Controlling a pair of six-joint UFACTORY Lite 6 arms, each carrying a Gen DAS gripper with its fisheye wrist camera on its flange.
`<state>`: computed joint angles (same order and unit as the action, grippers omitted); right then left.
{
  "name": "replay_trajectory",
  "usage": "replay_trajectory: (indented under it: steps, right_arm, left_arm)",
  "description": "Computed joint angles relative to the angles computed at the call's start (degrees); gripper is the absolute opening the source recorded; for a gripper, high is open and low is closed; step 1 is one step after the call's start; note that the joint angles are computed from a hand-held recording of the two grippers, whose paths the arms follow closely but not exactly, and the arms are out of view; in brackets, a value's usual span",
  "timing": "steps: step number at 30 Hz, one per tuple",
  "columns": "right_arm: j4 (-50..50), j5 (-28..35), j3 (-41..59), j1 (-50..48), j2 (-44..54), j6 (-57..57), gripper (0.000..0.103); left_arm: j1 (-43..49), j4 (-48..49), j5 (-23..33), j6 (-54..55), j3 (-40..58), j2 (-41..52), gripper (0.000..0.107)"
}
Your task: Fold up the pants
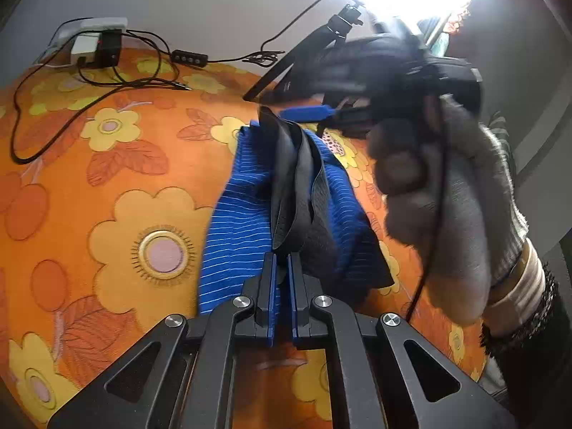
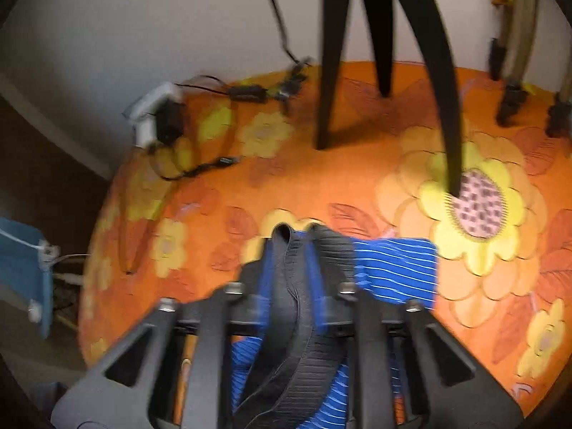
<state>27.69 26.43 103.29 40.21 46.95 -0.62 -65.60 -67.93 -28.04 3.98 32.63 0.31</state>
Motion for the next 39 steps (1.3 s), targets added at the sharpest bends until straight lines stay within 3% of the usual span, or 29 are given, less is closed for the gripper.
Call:
replay_trajectory:
  steps: [5, 11, 12, 14, 16, 23, 24, 25, 26, 29, 36, 37, 38, 39]
  right_arm:
    - [8.5, -2.8, -8.4, -1.4, -8.8, -12.2, 0.042]
    - [12.1, -2.4, -14.9, -4.2, -12.3, -16.2, 0.042]
    - [10.3, -2.2, -14.4, -3.9, -11.6, -14.6, 0.042]
    - [8.1, -1.9, -12.8, -3.2, -9.7, -12.6, 0.042]
    - [5.5, -1.2, -10.3, -2.4, -7.6, -10.0, 0.042]
    - [-17.9, 5.0, 2.9, 2.1, 1.4, 12.3, 0.042]
    - [-19.5, 5.4, 3.5, 2.4, 2.0, 14.0, 0.039]
    - [-20.5, 5.7, 4.2, 2.5, 2.6, 15.2, 0.027]
    - [-20.3, 5.8, 4.4, 2.6, 2.9, 15.1, 0.023]
    - [-21.5, 4.8, 3.4, 3.2, 2.0, 15.5, 0.012]
    - [-10.3, 3.3, 6.0, 4.2, 3.2, 3.8, 0.011]
    - [-4.9, 3.3, 6.4, 3.9, 3.7, -1.3, 0.019]
    - [-0.5, 4.1, 6.9, 3.4, 3.9, -4.8, 0.039]
    - [3.4, 3.3, 5.0, 3.0, 2.4, -7.9, 0.046]
  left_arm:
    - [-2.3, -6.2, -2.3, 4.7, -2.9, -3.7, 0.005]
    - [-3.0, -6.3, -2.6, 5.6, -1.8, -4.0, 0.008]
    - [-2.6, -5.0, -2.0, 4.9, -1.3, -3.6, 0.011]
    - [-1.3, -2.9, -0.7, 4.2, 0.7, -1.2, 0.036]
    - [-0.6, -2.9, 0.6, 4.5, 2.7, 0.9, 0.042]
    - [1.9, 0.9, 2.3, 0.5, 6.0, 6.0, 0.040]
    - [2.0, 1.2, 2.2, 0.6, 6.3, 6.4, 0.034]
    - [2.1, 0.5, 2.0, 1.6, 6.8, 6.9, 0.030]
    - [1.8, 0.0, 1.6, 2.4, 7.0, 6.9, 0.022]
    - [0.0, -5.1, -0.7, 7.6, 6.8, 5.8, 0.016]
    - [-4.0, -19.7, -4.2, 18.1, 3.4, 0.3, 0.012]
    - [-3.5, -20.9, -3.5, 18.7, 3.4, 0.4, 0.012]
    - [-3.3, -23.5, -3.1, 20.3, 3.2, 0.5, 0.012]
    - [-3.7, -24.8, -3.7, 21.2, 3.2, 0.3, 0.013]
